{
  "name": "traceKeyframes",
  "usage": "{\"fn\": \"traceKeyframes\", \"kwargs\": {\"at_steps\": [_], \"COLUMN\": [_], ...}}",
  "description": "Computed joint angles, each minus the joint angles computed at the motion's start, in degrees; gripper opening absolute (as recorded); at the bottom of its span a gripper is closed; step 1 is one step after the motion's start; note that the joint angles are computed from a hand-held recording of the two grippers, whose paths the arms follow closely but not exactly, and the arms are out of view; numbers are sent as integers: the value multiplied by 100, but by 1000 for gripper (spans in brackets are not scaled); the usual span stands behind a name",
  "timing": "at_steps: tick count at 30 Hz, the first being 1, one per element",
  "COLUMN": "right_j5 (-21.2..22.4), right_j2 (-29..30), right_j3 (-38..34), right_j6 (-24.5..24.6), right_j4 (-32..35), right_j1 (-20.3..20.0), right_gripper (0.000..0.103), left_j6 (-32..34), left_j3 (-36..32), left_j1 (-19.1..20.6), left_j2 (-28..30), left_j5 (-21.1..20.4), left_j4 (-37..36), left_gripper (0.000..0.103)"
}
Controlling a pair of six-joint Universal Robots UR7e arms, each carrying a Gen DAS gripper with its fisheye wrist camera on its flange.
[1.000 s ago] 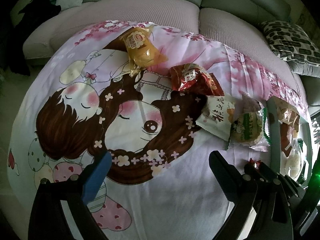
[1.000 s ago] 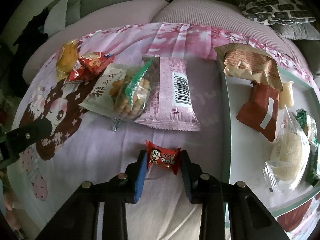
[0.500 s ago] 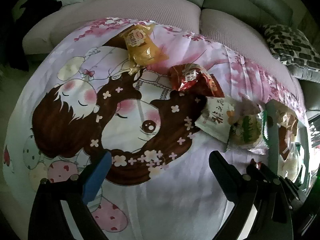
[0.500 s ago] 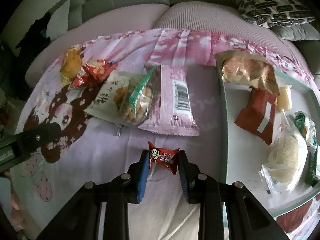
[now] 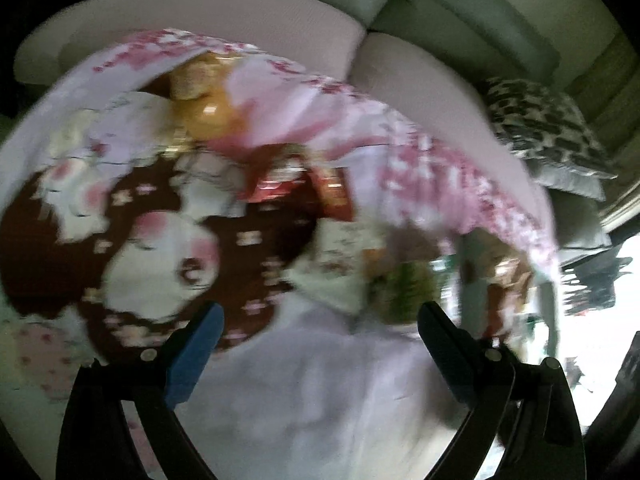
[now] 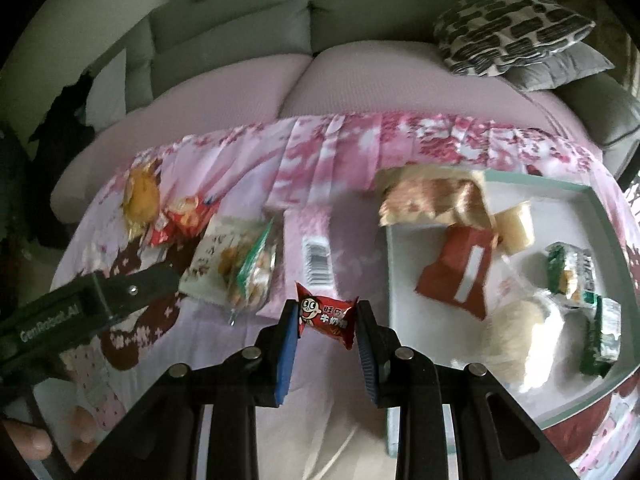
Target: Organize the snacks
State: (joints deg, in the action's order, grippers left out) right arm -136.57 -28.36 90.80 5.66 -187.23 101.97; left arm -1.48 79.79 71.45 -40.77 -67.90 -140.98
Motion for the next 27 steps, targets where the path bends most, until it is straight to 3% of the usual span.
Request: {"fn": "traceKeyframes", "kwargs": {"at_steps": [5, 6, 8, 20, 27], "right_j5": [11, 40, 79, 230, 241], "right_j2": [-149, -175, -211, -310, -306], "right_j3": [185, 218, 272, 430, 427], "right_j6": [82, 97, 117, 232, 247], "right_j4": [-176, -199, -243, -354, -320], "right_j1": [-46, -62, -84, -154, -158], "right_gripper": [30, 30, 30, 31, 31], "left_j6": [-231, -240, -299, -655, -533], "left_j3": [-296, -352, -432, -720, -652], "left_j1": [139, 143, 128, 201, 188], "left_j2": [218, 281, 389, 706, 643], "left_j5": [-1100, -1143, -1074, -1324, -1290], "left_j4": [222, 276, 399, 775, 758], "left_gripper": [95, 93, 77, 71, 58]}}
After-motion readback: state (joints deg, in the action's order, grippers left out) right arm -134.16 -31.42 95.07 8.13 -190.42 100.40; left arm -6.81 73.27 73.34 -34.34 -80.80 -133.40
